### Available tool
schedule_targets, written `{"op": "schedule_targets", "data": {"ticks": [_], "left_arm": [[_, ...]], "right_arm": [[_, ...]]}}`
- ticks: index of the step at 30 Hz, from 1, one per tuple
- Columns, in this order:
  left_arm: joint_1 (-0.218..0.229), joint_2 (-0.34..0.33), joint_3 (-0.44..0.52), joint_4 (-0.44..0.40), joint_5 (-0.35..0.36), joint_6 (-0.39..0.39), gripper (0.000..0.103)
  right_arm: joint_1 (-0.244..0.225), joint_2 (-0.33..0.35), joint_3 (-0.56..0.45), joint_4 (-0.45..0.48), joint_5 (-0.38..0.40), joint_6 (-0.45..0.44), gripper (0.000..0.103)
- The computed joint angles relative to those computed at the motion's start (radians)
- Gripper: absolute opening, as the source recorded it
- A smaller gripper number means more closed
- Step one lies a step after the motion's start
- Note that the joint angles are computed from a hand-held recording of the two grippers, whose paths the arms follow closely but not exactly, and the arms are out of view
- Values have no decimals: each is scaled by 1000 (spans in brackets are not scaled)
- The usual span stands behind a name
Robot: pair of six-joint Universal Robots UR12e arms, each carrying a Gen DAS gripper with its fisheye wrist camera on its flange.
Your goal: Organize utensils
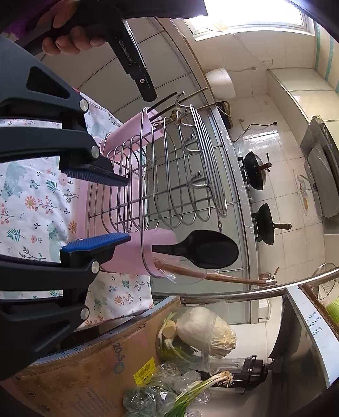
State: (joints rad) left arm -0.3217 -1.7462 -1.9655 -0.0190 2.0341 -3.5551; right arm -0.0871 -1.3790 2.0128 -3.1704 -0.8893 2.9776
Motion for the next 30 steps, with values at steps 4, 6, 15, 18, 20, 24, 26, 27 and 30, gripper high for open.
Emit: {"op": "schedule_targets", "data": {"ticks": [4,6,15,18,20,24,26,27,30], "left_arm": [[-14,10,-7,-8,4,-11,21],[-23,16,-12,-11,7,-14,21],[-70,33,-29,-8,48,-31,21],[-87,37,-36,0,69,-45,21],[-98,41,-38,-8,86,-53,21],[-112,51,-45,-24,93,-69,21],[-118,54,-47,-33,98,-79,21],[-120,56,-50,-33,96,-86,21],[-123,64,-58,-37,90,-100,21]], "right_arm": [[-2,-17,17,-1,8,-11,39],[-3,-25,26,-2,13,-13,47],[-10,-64,70,-20,24,-24,50],[-11,-77,83,-31,20,-28,57],[-12,-86,94,-34,15,-30,57],[-15,-102,110,-31,8,-35,58],[-17,-109,116,-25,9,-35,58],[-19,-113,119,-23,10,-38,58],[-21,-124,130,-23,9,-45,58]]}}
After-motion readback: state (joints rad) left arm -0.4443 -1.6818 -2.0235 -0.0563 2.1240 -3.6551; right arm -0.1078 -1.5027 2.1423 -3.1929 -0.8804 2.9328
